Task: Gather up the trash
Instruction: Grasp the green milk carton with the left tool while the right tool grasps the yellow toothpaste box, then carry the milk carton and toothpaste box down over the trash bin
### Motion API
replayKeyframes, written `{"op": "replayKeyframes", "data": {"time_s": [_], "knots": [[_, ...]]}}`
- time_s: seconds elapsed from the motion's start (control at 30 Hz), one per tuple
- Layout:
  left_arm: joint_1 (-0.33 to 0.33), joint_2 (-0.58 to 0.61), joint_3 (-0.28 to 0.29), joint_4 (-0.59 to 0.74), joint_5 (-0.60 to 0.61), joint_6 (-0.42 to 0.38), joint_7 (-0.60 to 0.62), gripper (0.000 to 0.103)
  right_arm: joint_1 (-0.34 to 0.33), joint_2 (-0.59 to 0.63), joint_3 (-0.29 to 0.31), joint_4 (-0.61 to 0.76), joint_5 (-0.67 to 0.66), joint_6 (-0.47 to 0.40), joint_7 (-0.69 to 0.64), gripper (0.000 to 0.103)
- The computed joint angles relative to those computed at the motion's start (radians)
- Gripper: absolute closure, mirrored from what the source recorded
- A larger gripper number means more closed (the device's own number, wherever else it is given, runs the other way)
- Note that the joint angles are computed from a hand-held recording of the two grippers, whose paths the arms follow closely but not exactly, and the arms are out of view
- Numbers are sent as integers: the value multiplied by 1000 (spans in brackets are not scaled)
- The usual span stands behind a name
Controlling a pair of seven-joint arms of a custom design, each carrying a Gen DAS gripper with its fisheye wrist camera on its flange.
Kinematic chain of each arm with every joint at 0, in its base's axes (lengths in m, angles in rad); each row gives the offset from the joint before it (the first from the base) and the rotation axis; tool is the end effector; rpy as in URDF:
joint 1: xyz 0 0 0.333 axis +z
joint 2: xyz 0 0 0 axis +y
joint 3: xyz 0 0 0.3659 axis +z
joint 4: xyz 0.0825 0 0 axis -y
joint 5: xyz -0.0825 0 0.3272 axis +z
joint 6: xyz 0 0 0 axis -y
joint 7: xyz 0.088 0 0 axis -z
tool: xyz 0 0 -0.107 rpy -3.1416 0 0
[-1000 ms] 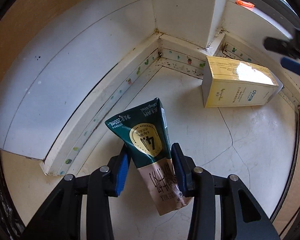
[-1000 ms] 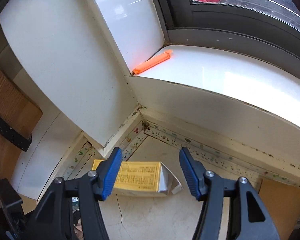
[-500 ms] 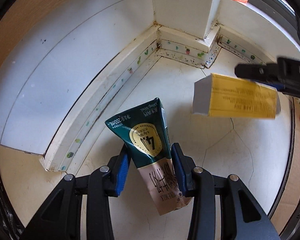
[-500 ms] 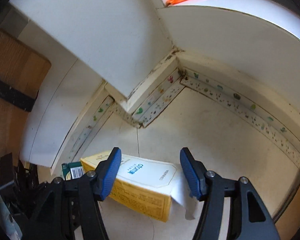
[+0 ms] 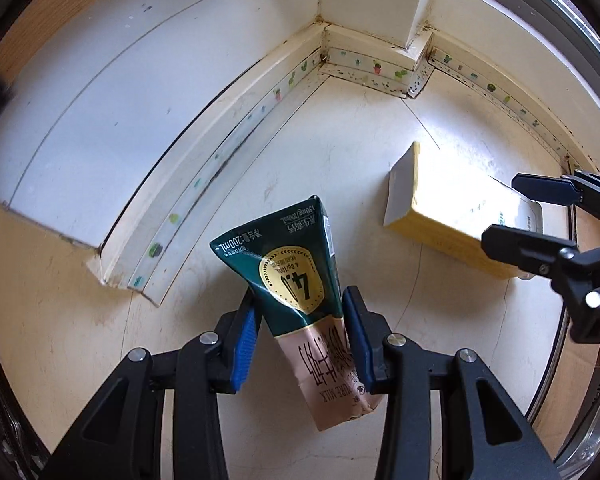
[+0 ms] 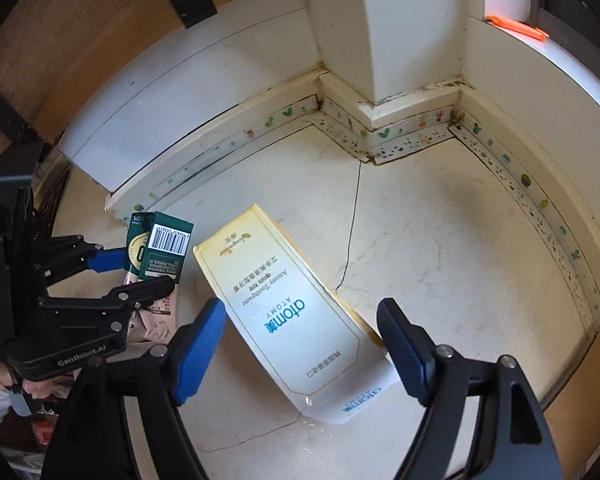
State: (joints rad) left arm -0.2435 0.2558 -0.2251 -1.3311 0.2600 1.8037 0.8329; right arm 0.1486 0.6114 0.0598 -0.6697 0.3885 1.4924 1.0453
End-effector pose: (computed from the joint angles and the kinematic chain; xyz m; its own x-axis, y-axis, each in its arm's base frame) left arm 0.5622 -0.2347 0.6626 0.2489 -0.9685 -0.0039 -0.9254 -0.2366 -0.2960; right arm 0.6542 0.1627 0.6816 0.7248 -0.6485 -0.2324 -0.6808 -0.6227 -0.3856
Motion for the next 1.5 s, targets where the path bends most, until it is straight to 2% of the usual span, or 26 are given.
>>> {"op": "replayKeyframes", "data": {"time_s": [0.13, 0.17, 0.27, 0.33, 0.4, 0.53, 0.63, 0.87, 1.13, 1.27, 1.5], "knots": [[9, -30, -1, -48, -8, 21, 11, 63, 56, -115, -31, -233, -72, 127, -94, 24], [9, -37, -2, -58, -8, 24, 12, 63, 67, -128, -36, -262, -87, 136, -99, 24], [5, -34, -7, -54, -18, 30, 9, 63, 82, -151, -44, -316, -102, 148, -89, 49], [-1, -3, -8, -25, -16, 34, 5, 63, 85, -191, -46, -383, -96, 194, -86, 50], [5, -25, -10, -60, -34, 60, 7, 63, 93, -236, -49, -453, -103, 245, -84, 50], [7, -54, -16, -99, -60, 93, 10, 63, 91, -327, -45, -554, -79, 288, -62, 51], [6, -90, -22, -138, -87, 128, 9, 63, 84, -414, -41, -630, -58, 297, -51, 51], [-15, -232, -33, -293, -158, 231, 11, 63, 79, -699, -23, -893, -47, 316, -16, 50], [-80, -478, -8, -559, -290, 343, 30, 63, 37, -1032, 18, -1143, 1, 281, 68, 50], [-141, -611, 18, -681, -357, 345, 44, 63, 12, -1164, 60, -1225, 8, 273, 125, 50], [-229, -763, 39, -849, -369, 326, 56, 63, -36, -1342, 134, -1362, 33, 263, 258, 50]]}}
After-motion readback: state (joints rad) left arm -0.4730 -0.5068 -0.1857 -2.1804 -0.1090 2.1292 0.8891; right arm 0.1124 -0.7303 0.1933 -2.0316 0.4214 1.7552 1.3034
